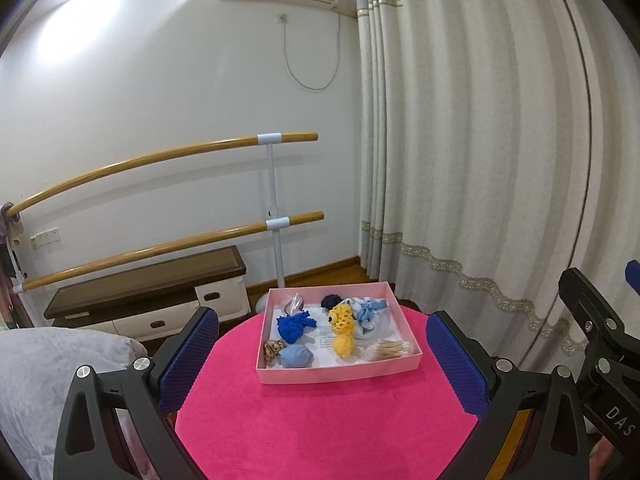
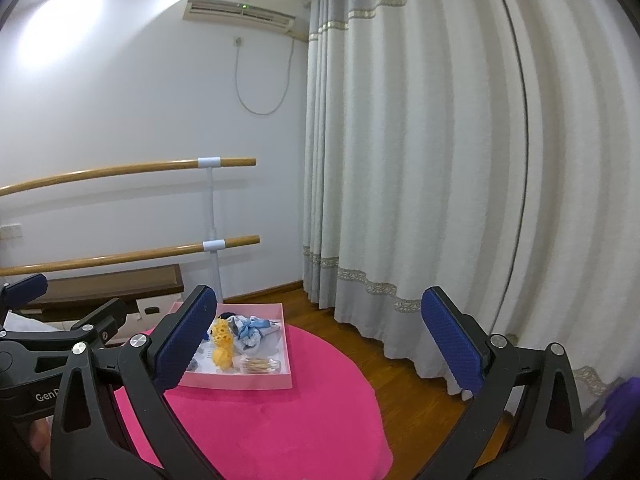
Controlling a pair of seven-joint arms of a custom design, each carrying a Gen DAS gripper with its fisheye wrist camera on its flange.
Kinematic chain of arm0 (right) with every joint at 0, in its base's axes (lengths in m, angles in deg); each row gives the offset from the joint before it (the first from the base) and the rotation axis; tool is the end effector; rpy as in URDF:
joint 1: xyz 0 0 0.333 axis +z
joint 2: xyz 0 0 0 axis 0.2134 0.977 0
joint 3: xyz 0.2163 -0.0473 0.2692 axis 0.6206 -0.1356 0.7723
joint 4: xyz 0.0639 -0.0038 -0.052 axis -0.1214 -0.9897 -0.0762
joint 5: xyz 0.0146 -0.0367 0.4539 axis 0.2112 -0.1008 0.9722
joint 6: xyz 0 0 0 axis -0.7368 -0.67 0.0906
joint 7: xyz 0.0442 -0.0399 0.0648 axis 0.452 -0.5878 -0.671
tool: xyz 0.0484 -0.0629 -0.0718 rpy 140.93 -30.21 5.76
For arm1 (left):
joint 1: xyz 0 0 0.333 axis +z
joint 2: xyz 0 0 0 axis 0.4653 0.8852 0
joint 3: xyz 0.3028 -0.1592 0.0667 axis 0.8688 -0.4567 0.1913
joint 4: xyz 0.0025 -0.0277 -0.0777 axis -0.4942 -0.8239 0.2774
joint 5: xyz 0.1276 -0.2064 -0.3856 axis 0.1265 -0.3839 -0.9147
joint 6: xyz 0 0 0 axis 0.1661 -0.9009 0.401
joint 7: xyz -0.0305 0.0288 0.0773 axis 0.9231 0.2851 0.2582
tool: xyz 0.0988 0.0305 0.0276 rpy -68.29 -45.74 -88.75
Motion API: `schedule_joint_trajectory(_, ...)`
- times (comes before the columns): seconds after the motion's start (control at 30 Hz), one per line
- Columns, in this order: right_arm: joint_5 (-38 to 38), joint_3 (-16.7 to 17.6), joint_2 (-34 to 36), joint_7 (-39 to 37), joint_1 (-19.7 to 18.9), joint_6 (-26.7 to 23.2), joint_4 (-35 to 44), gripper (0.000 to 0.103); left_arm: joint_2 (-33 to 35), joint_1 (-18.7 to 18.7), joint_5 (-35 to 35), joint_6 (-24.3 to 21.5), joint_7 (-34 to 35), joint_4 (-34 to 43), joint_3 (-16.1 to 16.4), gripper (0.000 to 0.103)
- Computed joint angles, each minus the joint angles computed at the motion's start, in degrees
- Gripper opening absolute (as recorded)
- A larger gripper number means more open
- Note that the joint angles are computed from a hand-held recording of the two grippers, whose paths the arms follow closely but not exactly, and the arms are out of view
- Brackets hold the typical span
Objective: Organize soft objects
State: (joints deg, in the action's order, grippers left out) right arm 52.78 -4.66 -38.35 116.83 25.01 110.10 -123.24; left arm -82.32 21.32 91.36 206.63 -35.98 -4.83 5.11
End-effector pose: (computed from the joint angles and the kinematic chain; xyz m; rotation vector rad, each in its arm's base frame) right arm 0.6535 0.1601 0.7501 -1.6075 1.1506 -0.8835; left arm 0.6133 -0.1801 0.8008 -1.7297 1.1384 -0.7169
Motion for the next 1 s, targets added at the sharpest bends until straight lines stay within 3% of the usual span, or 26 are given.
schedule_joint_trajectory(1.0, -3.55, -0.01, -0.25, 3.55, 0.08, 0.54, -0.29, 0.103, -0.35, -0.01, 0.87, 0.01, -0.91, -0.57, -0.18, 0.103)
